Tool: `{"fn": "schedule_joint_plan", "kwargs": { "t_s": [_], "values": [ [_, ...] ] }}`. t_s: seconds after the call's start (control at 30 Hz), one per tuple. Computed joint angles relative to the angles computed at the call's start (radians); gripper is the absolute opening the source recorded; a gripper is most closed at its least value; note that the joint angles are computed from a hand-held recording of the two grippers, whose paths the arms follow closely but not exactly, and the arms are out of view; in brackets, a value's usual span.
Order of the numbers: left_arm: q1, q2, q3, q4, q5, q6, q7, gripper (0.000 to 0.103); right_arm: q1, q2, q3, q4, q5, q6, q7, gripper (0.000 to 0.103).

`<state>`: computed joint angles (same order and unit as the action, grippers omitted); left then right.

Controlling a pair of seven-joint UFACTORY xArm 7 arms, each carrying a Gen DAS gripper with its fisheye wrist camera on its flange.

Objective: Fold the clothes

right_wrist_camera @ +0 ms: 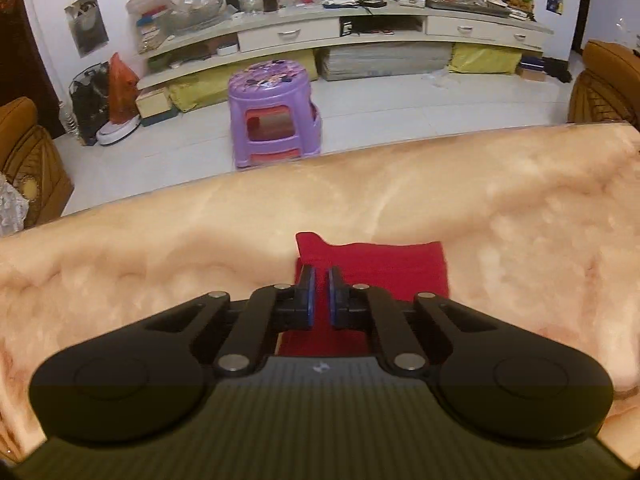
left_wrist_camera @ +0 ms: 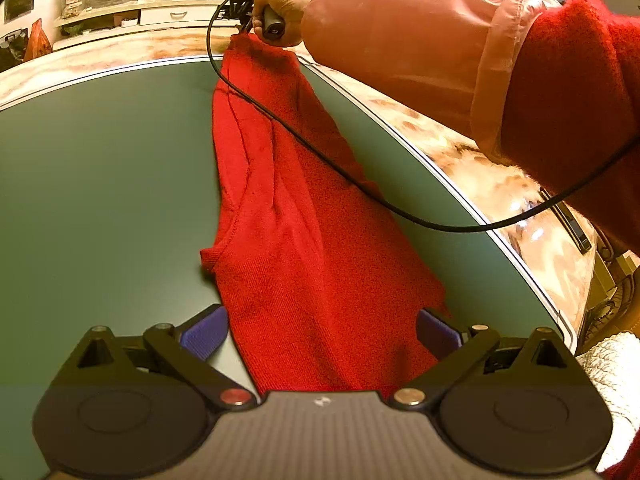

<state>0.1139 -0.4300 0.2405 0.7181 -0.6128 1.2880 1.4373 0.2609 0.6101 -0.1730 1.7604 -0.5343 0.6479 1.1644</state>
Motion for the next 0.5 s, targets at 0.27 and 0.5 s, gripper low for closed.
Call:
{"fn": "schedule_joint_plan", "kwargs": {
  "t_s": [0.27,0.5],
  "values": [
    [-0.002,-0.008,-0.001,-0.013,-0.006,-0.014,-0.005,0.102,-0.054,-0.016,0.034,-0.061,0.117,-0.109,-0.055,0.02],
    [-0.002,-0.014,-0.003,-0.025,-0.019,-0.031,-0.024,0.102,-0.114,-0.201,0.113,-0.327,0.166,-0.296,-0.111,0.032]
  ]
}}
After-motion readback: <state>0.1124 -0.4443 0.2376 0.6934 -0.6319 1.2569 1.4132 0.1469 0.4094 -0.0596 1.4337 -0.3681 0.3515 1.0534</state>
